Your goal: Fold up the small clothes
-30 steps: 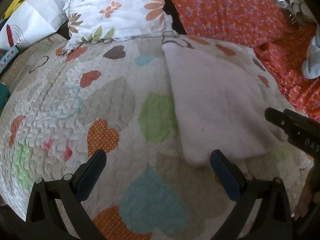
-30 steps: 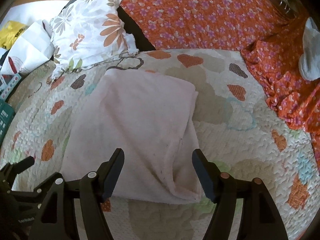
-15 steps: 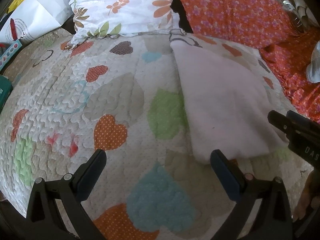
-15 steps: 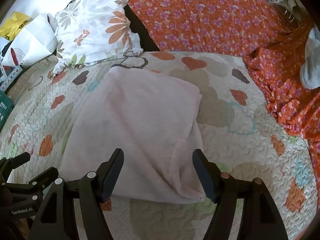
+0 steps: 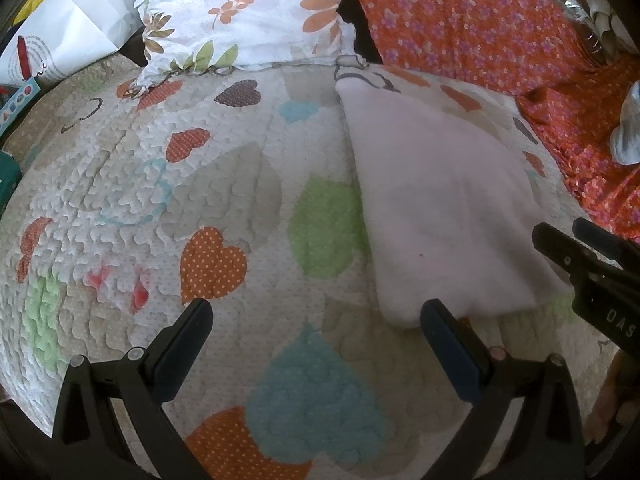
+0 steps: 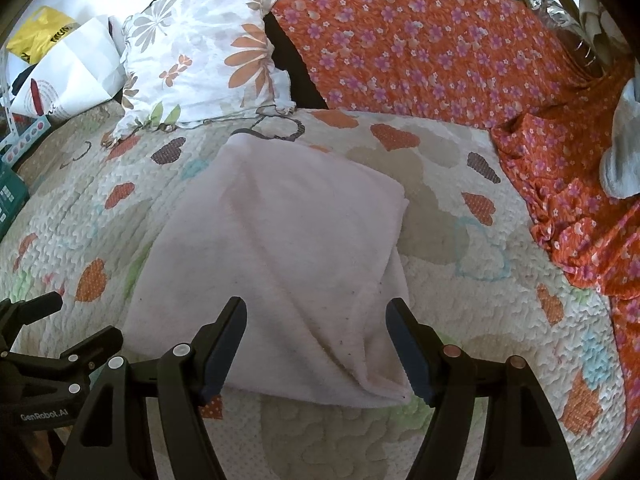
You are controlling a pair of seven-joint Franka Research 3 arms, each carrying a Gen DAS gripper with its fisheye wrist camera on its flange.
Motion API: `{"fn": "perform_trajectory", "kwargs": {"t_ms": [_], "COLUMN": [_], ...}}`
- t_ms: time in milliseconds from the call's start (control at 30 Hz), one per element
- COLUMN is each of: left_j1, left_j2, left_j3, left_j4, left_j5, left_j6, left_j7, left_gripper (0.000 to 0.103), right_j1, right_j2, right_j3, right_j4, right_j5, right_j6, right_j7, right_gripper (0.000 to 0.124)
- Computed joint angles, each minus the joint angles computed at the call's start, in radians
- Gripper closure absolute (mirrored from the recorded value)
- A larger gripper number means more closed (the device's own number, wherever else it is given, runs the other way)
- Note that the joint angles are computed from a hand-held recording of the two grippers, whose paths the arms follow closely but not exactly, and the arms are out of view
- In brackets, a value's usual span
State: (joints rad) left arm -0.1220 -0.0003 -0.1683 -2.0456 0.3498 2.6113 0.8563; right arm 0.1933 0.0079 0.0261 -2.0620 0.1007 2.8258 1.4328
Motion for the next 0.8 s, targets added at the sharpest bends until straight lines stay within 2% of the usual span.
{"fn": "perform_trajectory", "kwargs": {"t_ms": [533,800], "left_j1": [0.004,0.003], "left_j2": [0.004,0.005], "left_j3": [0.003,0.002], "left_j4": [-0.009,-0.008], "left_j5": [-0.080,-0.079], "left_j6": [0.015,0.014], "left_j7": [0.044,0.043], "left_gripper": [0.000,0.000], "right_j1": [0.005,0.008], "right_j2": [-0.004,-0.005], "right_j3": [0.004,0.005], "right_j4": [-0.009,-0.014], "right_j5": [0.020,0.004], "right_j6": [0.011,0.020], "right_j7": [-0.027,-0.033], "right_gripper": [0.046,0.046]}}
